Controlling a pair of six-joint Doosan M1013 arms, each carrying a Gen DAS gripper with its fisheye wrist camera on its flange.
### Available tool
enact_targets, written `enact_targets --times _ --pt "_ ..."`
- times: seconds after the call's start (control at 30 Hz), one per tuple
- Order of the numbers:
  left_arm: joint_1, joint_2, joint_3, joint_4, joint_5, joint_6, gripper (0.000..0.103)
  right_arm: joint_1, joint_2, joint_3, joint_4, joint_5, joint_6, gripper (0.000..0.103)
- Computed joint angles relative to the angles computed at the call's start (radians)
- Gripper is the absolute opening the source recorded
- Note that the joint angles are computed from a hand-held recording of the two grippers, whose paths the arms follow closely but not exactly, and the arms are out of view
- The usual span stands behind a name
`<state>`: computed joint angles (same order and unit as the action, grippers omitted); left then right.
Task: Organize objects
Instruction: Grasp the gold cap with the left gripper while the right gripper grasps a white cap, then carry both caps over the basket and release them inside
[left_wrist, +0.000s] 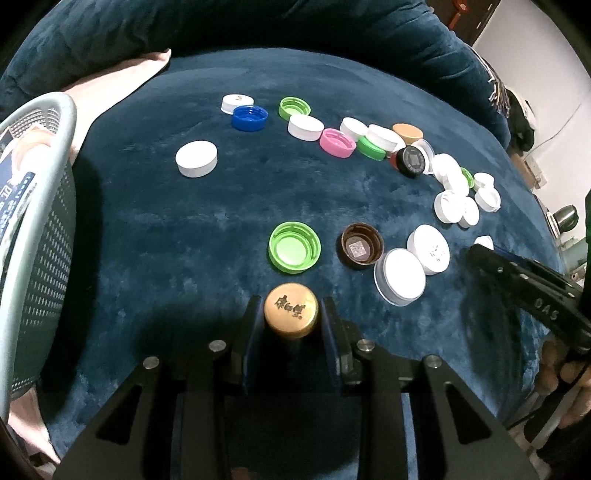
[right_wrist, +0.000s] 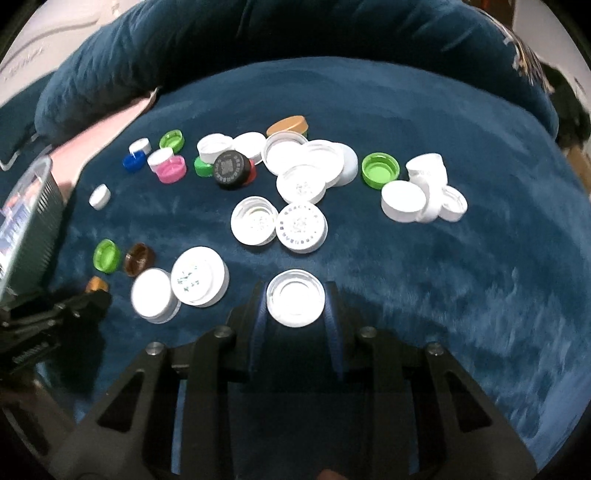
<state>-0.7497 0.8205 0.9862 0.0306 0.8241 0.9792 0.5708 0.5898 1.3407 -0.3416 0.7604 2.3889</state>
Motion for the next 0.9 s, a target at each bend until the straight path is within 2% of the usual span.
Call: enact_targets --times 0.2,0.6,0.9 --pt "0.001 -0.016 0.021 0.014 -0.022 -0.013 0.031 0.002 -0.017 0.008 0.03 -0.034 0.019 0.031" --pt "0.002 -0.074 0.087 0.073 -0.098 -0.077 0.031 0.024 -0.014 -0.023 0.037 -0.05 -0.024 0.031" --pt "0.009 -0.136 0.143 0.184 -0.165 -0.182 0.031 0.048 0.011 -0.091 0.083 -0.054 -0.104 0.031"
